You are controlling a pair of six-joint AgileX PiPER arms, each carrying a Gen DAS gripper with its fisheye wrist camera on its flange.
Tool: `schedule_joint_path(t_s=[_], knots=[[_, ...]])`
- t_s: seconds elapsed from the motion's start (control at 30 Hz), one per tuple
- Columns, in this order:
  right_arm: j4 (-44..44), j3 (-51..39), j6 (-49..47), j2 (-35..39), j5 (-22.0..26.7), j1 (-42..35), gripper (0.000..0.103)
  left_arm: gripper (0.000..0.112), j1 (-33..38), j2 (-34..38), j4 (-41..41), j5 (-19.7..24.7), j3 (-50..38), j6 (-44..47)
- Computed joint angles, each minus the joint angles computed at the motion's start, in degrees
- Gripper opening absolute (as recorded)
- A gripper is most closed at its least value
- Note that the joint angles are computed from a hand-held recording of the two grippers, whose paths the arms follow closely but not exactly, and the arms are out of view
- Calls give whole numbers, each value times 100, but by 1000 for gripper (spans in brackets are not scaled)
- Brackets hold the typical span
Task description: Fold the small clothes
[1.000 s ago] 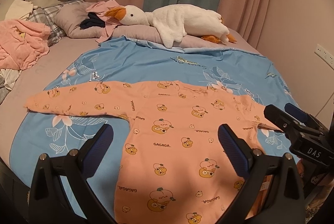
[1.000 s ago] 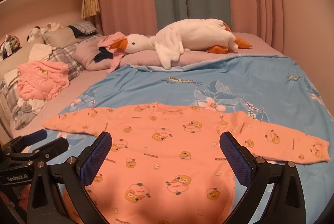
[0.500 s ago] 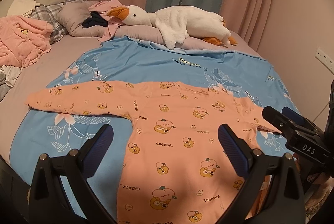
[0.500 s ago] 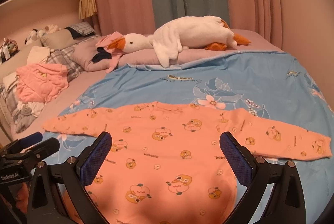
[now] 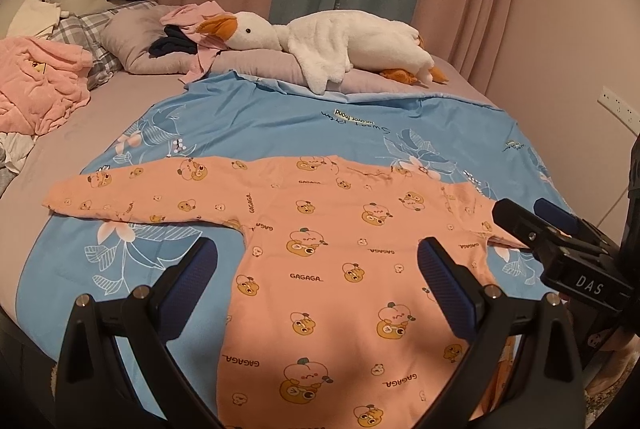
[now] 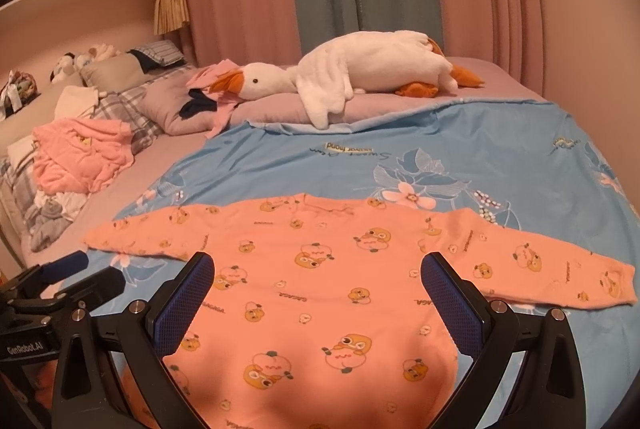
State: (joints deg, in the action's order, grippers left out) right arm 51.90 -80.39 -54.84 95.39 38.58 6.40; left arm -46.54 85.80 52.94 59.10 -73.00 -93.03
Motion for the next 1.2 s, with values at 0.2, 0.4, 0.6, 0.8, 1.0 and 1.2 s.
schedule_joint_path(t_s=[0.2, 0.4, 0.6, 0.8, 1.0, 1.2], knots=[[68, 32, -15, -24, 0, -36, 102, 100, -7, 36, -104, -18, -35, 115], [122, 40, -44, -20, 15, -70, 102, 100, 22, 108, -207, -37, -129, 246], [179, 18, -56, -5, 112, -101, 102, 100, 71, 152, -321, -73, -190, 373], [191, -55, 51, 35, 143, -175, 102, 100, 147, 222, -470, -119, -283, 554], [459, -136, -29, 123, 262, -406, 102, 100, 236, 301, -606, -251, -347, 715], [846, -726, 182, 552, 855, -1023, 102, 99, 452, 498, -947, -613, -464, 1065]])
